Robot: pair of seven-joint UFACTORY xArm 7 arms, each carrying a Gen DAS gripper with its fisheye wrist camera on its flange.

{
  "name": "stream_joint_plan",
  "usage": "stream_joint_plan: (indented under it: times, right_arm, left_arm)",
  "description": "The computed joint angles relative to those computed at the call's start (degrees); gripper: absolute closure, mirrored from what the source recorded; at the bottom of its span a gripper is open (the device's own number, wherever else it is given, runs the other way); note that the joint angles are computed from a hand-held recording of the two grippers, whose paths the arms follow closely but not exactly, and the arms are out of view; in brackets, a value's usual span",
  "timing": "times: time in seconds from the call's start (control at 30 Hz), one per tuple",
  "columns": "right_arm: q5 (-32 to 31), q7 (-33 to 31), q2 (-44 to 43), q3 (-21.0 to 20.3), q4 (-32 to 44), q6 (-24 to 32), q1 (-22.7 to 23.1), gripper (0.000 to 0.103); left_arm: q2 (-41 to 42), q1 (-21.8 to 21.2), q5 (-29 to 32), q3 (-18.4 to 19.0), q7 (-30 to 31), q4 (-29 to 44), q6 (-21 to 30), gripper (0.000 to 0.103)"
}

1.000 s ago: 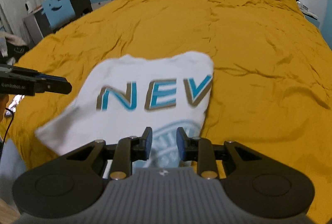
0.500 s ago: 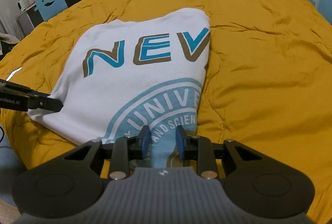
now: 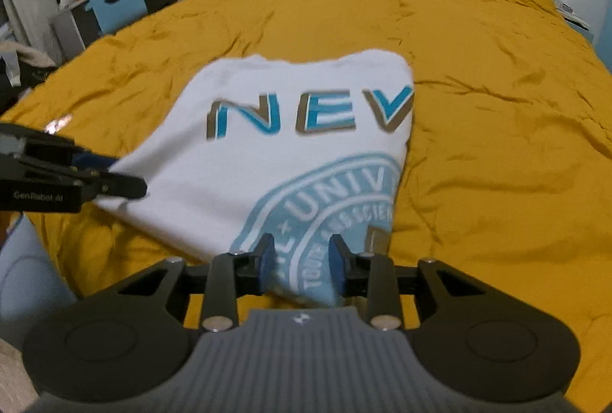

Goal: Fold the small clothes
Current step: 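Open both grippers and lift them away from the folded shirt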

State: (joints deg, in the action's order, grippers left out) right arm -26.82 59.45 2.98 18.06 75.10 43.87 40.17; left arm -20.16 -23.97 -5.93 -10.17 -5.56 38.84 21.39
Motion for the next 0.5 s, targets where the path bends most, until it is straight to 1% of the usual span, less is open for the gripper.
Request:
stream_joint_plan:
  times: [0.03, 0.1, 0.13, 0.23, 0.3, 0.4, 0.47, 0.5]
  right_arm:
    - [0.1, 0.4, 0.2, 0.1, -0.1, 0.5, 0.1, 0.075]
    - [-0.1, 2.2, 0.1, 0.1, -1.5, -0.3, 0.3, 0.075]
    - [-0.1, 2.4, 0.2, 0.0, -2.1, -0.9, 0.3, 0.075]
    - [0.5, 2.7, 0.1, -0.1, -3.5, -2.5, 0.0, 0.075]
    - [0.8, 2.3, 0.0, -0.1, -3.5, -2.4, 0.0, 0.075]
    - [2.2, 0.9, -0.5, 0.0, -2.6, -1.0, -0.1, 0.075]
    - [2.7, 0.4, -1.1, 0.1, -1.9, 0.1, -0.3, 0.074]
    - [1.9, 0.4, -1.5, 0.2, -1.5, 0.7, -0.3, 0.073]
  left_arm:
    - [0.1, 0.4, 0.9, -0.6, -0.5, -0.1, 0.4, 0.070]
    - [0.2, 2.0, 3.7, -2.0, -2.1, -0.7, 0.8, 0.062]
    - [0.3, 1.7, 3.8, -1.5, -1.5, -0.9, 0.6, 0.062]
    - [0.6, 0.1, 1.0, 0.7, 0.4, -1.2, 0.0, 0.062]
    - [0.1, -0.2, -0.1, 1.4, 1.6, -1.1, 0.8, 0.062]
    - [-1.3, -0.2, -1.2, 1.9, 2.7, -0.8, 2.0, 0.062]
    - [-2.4, 0.1, -1.3, 1.6, 2.7, -1.0, 1.3, 0.062]
    - [-3.3, 0.1, -1.4, 1.4, 2.5, -1.3, 0.6, 0.061]
